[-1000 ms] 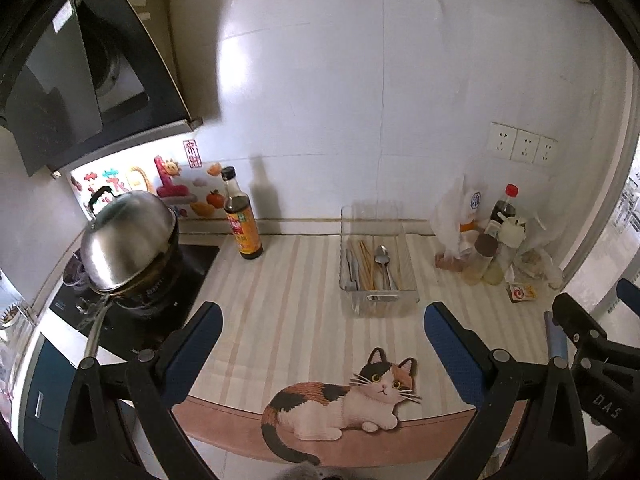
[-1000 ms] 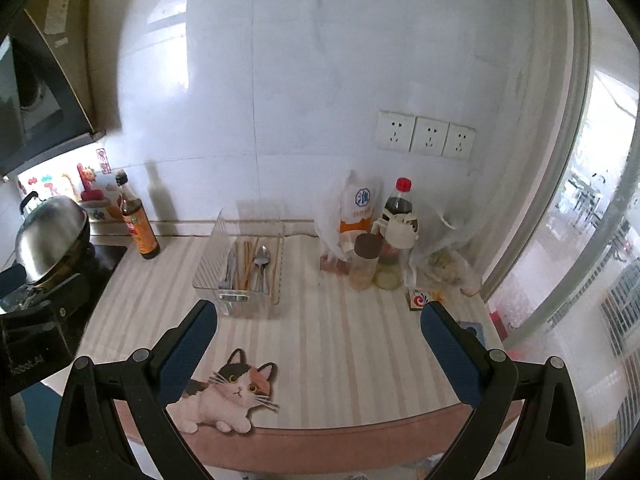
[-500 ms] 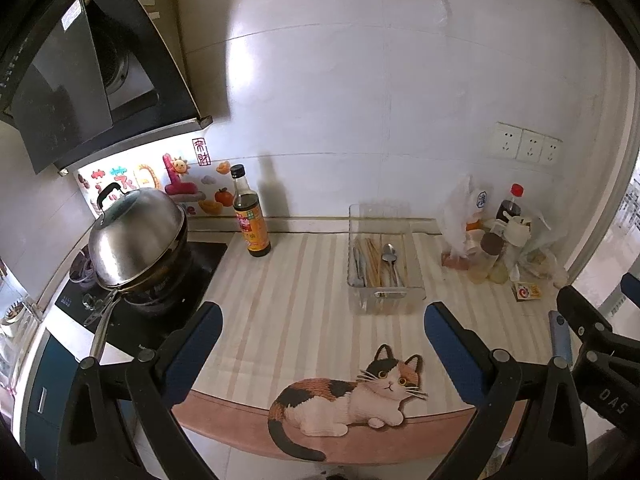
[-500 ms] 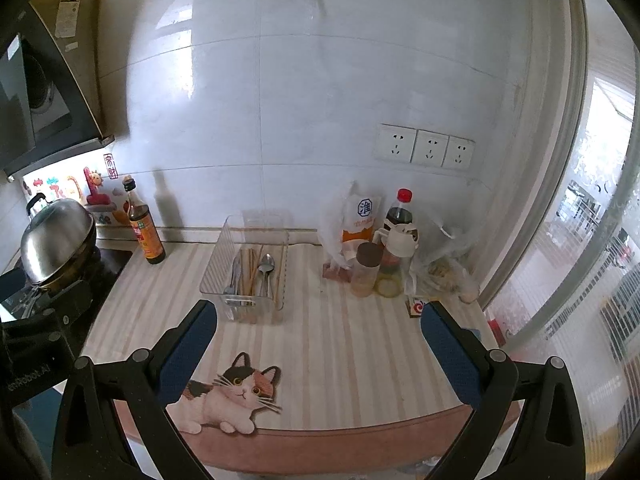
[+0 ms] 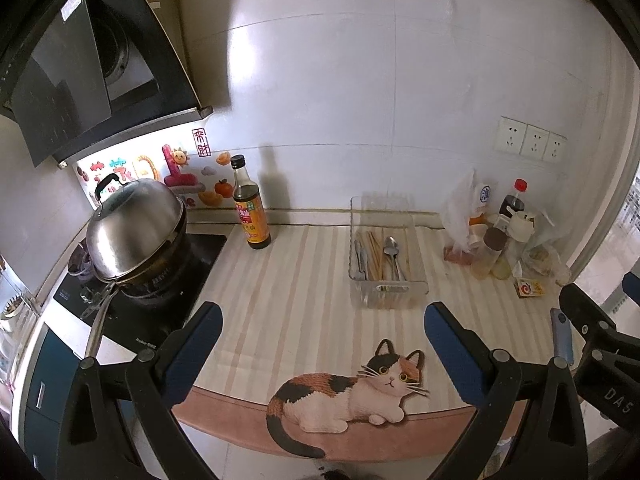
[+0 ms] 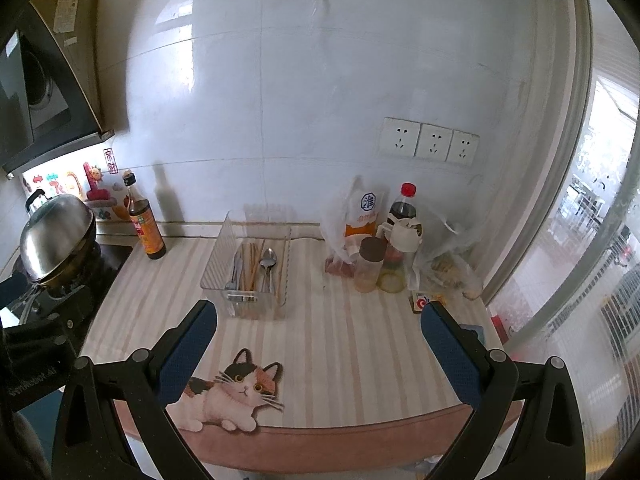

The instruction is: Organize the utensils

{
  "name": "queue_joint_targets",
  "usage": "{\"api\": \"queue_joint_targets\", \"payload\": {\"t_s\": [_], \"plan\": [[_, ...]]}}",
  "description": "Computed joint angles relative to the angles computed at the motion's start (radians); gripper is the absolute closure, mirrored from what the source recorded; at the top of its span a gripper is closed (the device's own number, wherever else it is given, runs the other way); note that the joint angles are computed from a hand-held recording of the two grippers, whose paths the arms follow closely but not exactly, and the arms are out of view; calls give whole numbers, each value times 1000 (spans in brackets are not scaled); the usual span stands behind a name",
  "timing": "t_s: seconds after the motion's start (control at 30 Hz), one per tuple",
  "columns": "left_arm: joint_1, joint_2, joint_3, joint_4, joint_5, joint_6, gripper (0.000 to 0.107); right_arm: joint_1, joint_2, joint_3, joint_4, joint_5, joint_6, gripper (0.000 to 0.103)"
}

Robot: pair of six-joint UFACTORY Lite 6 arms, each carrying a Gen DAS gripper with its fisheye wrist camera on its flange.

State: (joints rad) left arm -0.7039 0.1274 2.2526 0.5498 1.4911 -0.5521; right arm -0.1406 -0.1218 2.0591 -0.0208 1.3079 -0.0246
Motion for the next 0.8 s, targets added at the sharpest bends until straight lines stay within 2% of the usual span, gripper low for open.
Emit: {"api": "queue_joint_targets", "payload": {"t_s": [0.8], "plan": [[-8,-31,-47,-6,0,-18,4,39,-31,-56,-21,-4,38,0]]}}
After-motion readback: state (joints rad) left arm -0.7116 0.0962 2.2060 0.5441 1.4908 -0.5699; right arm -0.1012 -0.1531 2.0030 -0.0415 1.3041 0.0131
